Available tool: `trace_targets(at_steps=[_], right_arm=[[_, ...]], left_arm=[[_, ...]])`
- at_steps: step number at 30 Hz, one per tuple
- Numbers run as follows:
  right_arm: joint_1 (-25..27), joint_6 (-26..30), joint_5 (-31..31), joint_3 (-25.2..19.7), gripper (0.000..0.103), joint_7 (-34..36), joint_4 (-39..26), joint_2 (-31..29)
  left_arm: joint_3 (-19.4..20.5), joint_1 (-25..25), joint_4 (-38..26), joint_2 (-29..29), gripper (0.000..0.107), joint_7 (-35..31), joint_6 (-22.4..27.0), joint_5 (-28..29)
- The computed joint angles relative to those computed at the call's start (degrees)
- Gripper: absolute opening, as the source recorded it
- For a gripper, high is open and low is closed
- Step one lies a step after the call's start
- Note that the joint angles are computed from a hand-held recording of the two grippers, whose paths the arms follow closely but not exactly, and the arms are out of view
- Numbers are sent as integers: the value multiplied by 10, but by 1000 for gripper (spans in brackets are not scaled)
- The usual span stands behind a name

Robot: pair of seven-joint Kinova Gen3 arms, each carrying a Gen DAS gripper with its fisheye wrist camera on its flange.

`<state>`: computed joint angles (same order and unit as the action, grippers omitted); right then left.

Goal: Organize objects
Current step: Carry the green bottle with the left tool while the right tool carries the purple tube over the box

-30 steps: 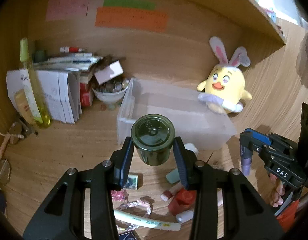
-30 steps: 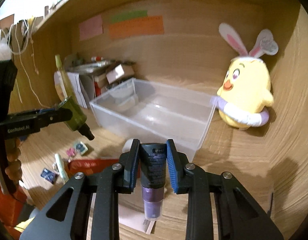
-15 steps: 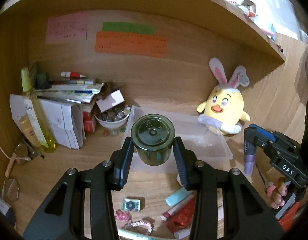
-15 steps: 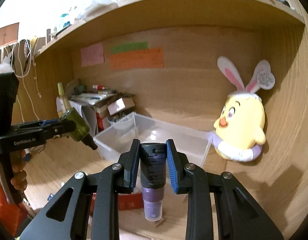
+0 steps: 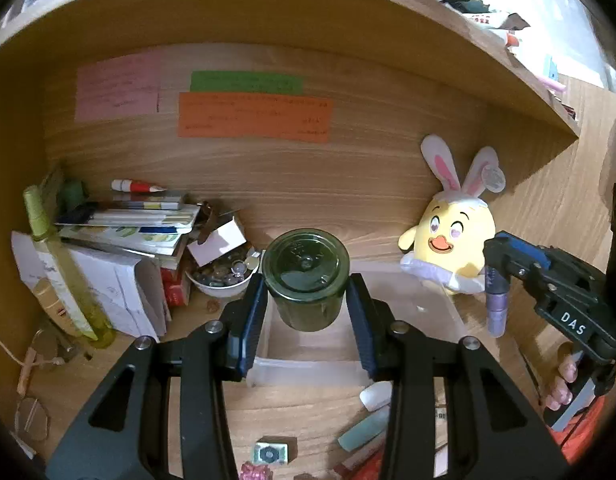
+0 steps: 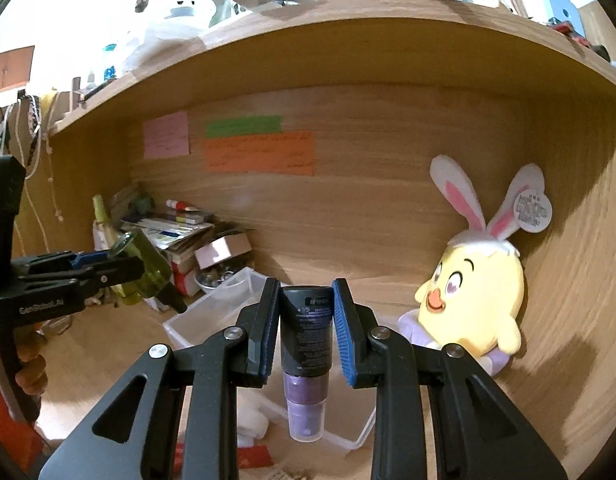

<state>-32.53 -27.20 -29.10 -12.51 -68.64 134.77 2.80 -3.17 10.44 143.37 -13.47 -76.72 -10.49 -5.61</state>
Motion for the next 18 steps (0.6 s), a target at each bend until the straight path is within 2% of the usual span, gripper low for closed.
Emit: trace_targets(at_steps=[4, 8, 11, 18], right_arm=[[-4, 12, -19, 10, 24, 25, -23, 21], [-6, 35, -9, 26, 24, 20, -44, 43], [-19, 44, -20, 41, 24, 34, -57, 60], [-57, 68, -61, 84, 24, 75, -86, 99]], left_arm=[[-32, 27, -12, 29, 40, 23, -4, -28], [-61, 47, -28, 64, 40, 77, -6, -85], [-51, 32, -36, 86, 40, 100, -12, -111], [2, -23, -54, 133, 40, 101, -12, -115]])
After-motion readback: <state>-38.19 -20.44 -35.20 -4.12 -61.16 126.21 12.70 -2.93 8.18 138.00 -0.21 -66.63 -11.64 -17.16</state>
